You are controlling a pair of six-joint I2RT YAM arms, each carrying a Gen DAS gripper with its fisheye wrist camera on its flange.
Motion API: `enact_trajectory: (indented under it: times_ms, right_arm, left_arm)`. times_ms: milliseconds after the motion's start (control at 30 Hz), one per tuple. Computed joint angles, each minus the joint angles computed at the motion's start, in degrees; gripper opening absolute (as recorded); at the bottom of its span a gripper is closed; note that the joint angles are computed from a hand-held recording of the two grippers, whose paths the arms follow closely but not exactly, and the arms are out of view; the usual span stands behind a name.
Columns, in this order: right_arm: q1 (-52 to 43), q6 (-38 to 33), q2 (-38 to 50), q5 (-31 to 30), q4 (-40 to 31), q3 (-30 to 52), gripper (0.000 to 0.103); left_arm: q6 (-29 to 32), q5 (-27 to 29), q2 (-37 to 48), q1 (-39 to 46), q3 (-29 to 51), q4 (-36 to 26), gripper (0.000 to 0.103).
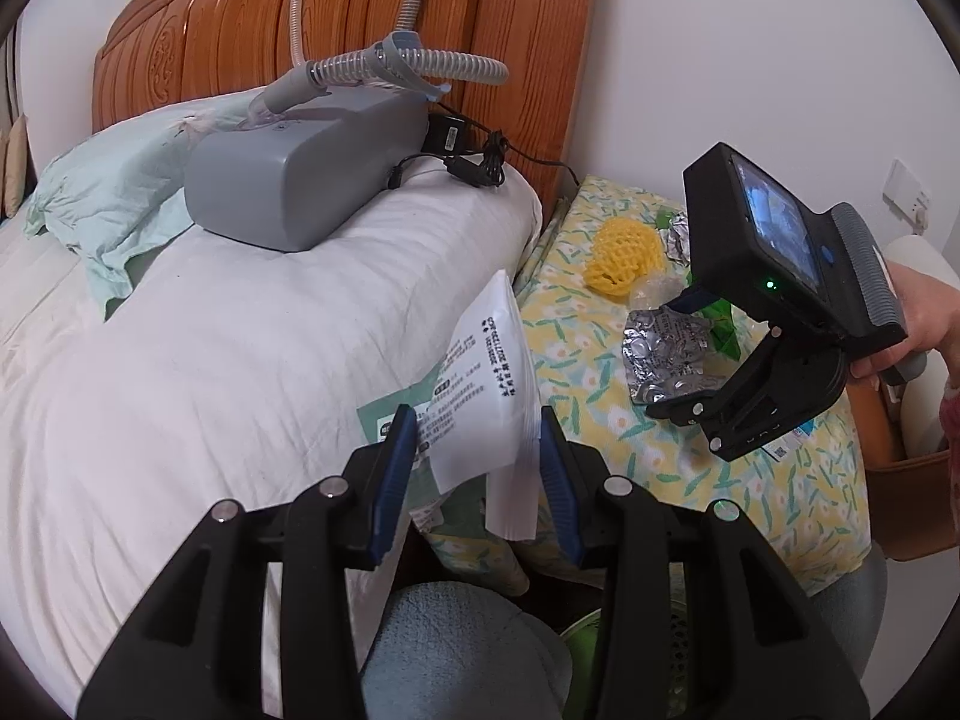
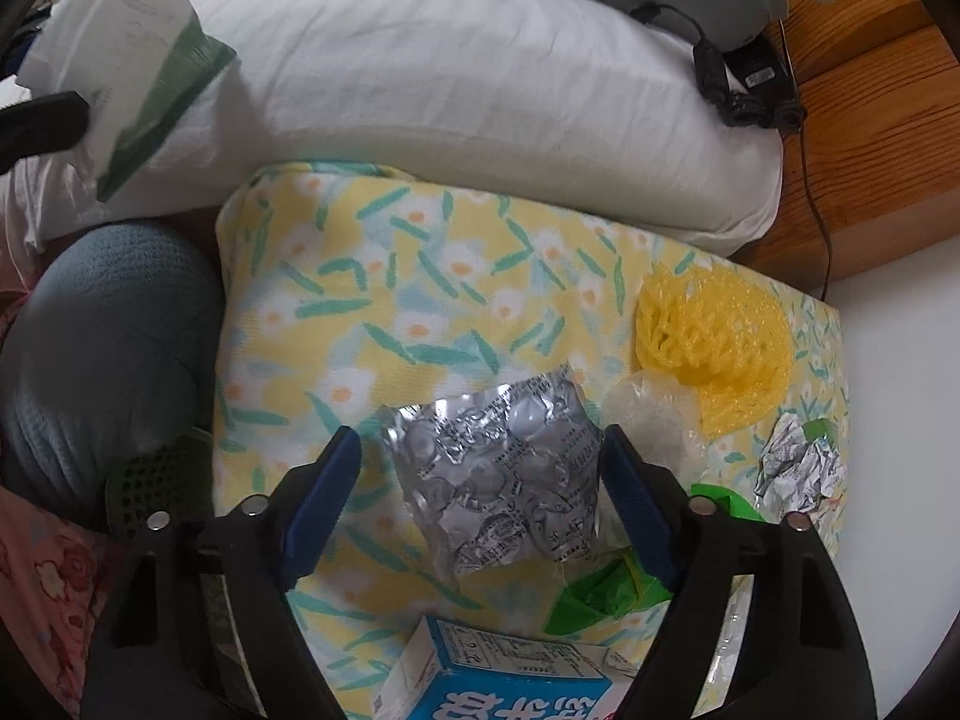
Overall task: Collect trash
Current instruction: 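Grasp the silver blister pack with the right gripper while the left gripper holds the receipt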
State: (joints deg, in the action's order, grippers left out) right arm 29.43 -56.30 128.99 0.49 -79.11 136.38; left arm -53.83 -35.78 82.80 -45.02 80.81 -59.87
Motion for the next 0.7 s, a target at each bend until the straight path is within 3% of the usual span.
enact_trajectory:
  times_ms: [433,700]
  right_arm:
    - [-4.31,6.99,-4.50,-7.07,5.79,-7.65,0.066]
    - [-8.60,16.81,-14.93,-20.49,10.44,-17.65,0.066]
  left_arm:
    - [0.00,0.08,1.15,-0.87,1.39,-0.57,0.040]
    - [0.93,0.89,2.10,-3.37,2.82,-0.40,0.040]
